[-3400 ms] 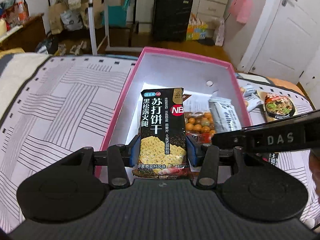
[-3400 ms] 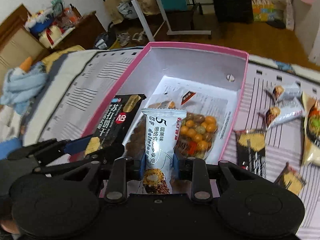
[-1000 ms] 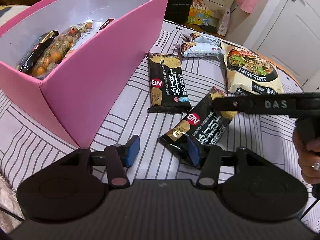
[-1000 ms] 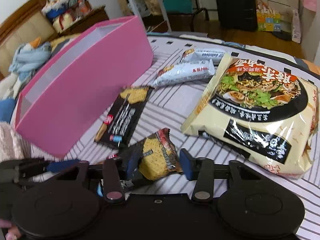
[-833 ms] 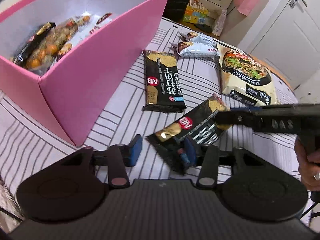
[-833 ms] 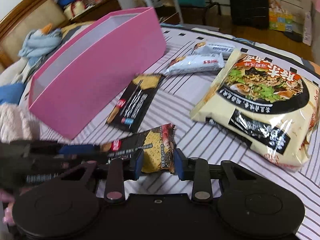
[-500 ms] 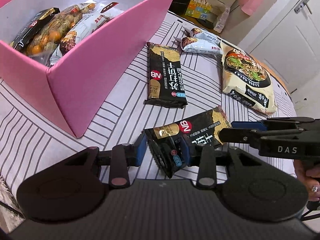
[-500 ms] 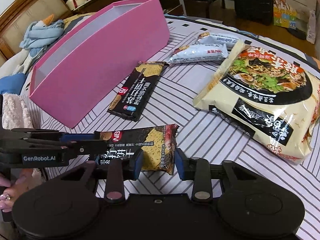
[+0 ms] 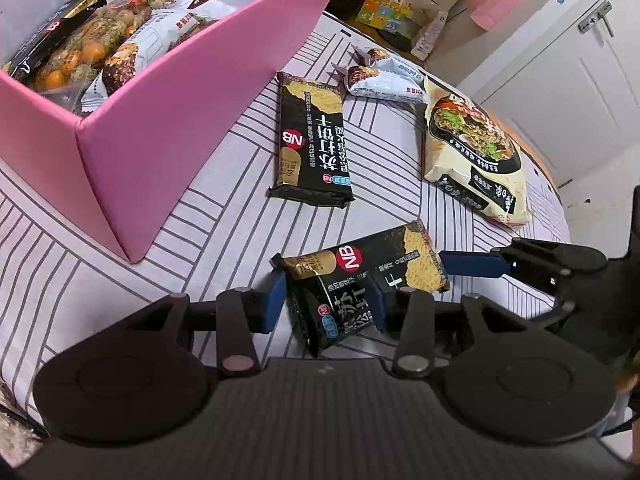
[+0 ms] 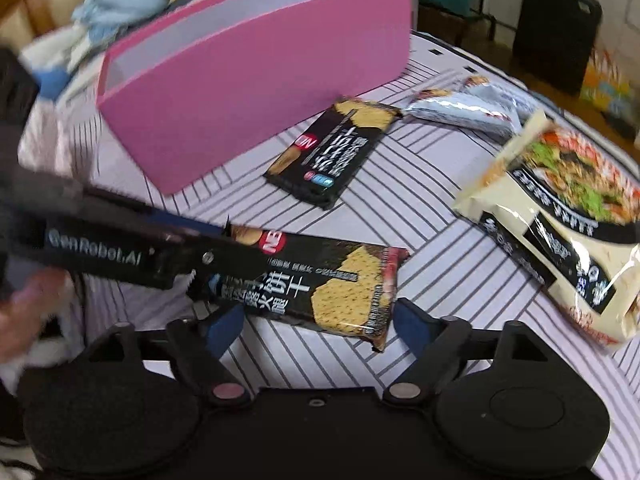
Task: Organize snacks
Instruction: 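Move the left tool to another black cracker pack and grasp it, then lift the cracker pack with the left tool and carry it over the box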
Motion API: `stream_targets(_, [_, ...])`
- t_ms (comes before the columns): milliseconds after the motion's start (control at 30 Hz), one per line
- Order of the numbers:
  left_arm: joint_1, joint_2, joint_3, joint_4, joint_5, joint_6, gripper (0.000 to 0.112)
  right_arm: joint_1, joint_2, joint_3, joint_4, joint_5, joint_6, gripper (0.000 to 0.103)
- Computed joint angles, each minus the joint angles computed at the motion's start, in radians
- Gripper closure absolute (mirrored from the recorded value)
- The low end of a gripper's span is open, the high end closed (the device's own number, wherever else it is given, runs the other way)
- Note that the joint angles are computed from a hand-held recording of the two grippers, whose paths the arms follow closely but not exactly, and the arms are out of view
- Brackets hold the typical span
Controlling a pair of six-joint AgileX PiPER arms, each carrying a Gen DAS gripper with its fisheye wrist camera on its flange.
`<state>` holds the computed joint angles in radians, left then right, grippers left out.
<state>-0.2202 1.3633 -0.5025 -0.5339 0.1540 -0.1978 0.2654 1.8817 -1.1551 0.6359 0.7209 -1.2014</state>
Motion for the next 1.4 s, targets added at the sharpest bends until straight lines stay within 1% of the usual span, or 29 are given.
stream_targets(67, [0.005,0.0,0.0,-0.061,0.003,0.073,0.068,0.04,-0.009,0.027,-0.041,-0.065,0.033,0.007])
stream_targets(133, [0.006,-0.001,0.0,-0.085,0.008,0.103,0.068,0.077,-0.012,0.041,-0.097,-0.125,0.097,0.006])
stream_targets(200, [0.0,0.002,-0.003,-0.051,0.008,0.085,0.068,0.108,-0.014,0.047,-0.159,-0.166,0.178,0.004])
stream_targets(233, [-0.006,0.001,-0.002,-0.03,0.005,0.071,0.068,0.117,-0.015,0.042,-0.188,-0.168,0.223,0.004])
stream_targets(333, [-0.024,-0.007,-0.004,0.104,0.004,-0.053,0.068,0.125,-0.027,0.043,-0.225,-0.155,0.313,0.005])
stream_targets(400, [-0.019,-0.019,-0.007,0.108,0.025,-0.054,0.068,0.134,-0.045,0.062,-0.243,-0.165,0.355,0.005])
stream_targets(433, [-0.011,-0.027,-0.009,0.088,0.042,-0.029,0.068,0.139,-0.057,0.072,-0.251,-0.171,0.368,0.005])
stream_targets(533, [0.008,-0.053,-0.018,0.069,0.097,0.015,0.068,0.149,-0.098,0.096,-0.258,-0.179,0.391,0.005])
stream_targets(567, [0.012,-0.064,-0.023,0.085,0.119,0.013,0.068,0.15,-0.116,0.106,-0.246,-0.181,0.388,0.005])
stream_targets(667, [0.032,-0.096,-0.057,0.145,0.216,0.007,0.068,0.154,-0.191,0.15,-0.204,-0.199,0.389,0.005])
stream_targets(733, [0.08,-0.128,-0.067,0.067,0.281,0.104,0.068,0.164,-0.233,0.172,-0.23,-0.209,0.434,0.005])
stream_targets(800, [0.154,-0.166,-0.058,-0.078,0.349,0.273,0.068,0.168,-0.269,0.185,-0.229,-0.194,0.451,0.006])
stream_targets(833, [0.184,-0.189,-0.049,-0.124,0.38,0.327,0.068,0.173,-0.286,0.196,-0.226,-0.195,0.458,0.006])
stream_targets(933, [0.222,-0.266,-0.032,-0.124,0.436,0.343,0.068,0.201,-0.342,0.226,-0.245,-0.193,0.522,0.006])
stream_targets(1000, [0.268,-0.307,-0.028,-0.137,0.496,0.367,0.067,0.229,-0.383,0.249,-0.271,-0.199,0.579,0.006])
stream_targets(1100, [0.369,-0.375,-0.027,-0.164,0.615,0.427,0.067,0.266,-0.453,0.281,-0.289,-0.192,0.662,0.006])
stream_targets(1233, [0.545,-0.459,-0.038,-0.199,0.803,0.523,0.067,0.338,-0.532,0.292,-0.394,-0.164,0.872,0.007])
stream_targets(1300, [0.627,-0.494,-0.053,-0.204,0.891,0.566,0.067,0.369,-0.561,0.29,-0.426,-0.153,0.943,0.008])
stream_targets(1400, [0.715,-0.539,-0.086,-0.196,0.985,0.602,0.067,0.402,-0.588,0.268,-0.455,-0.13,1.028,0.008])
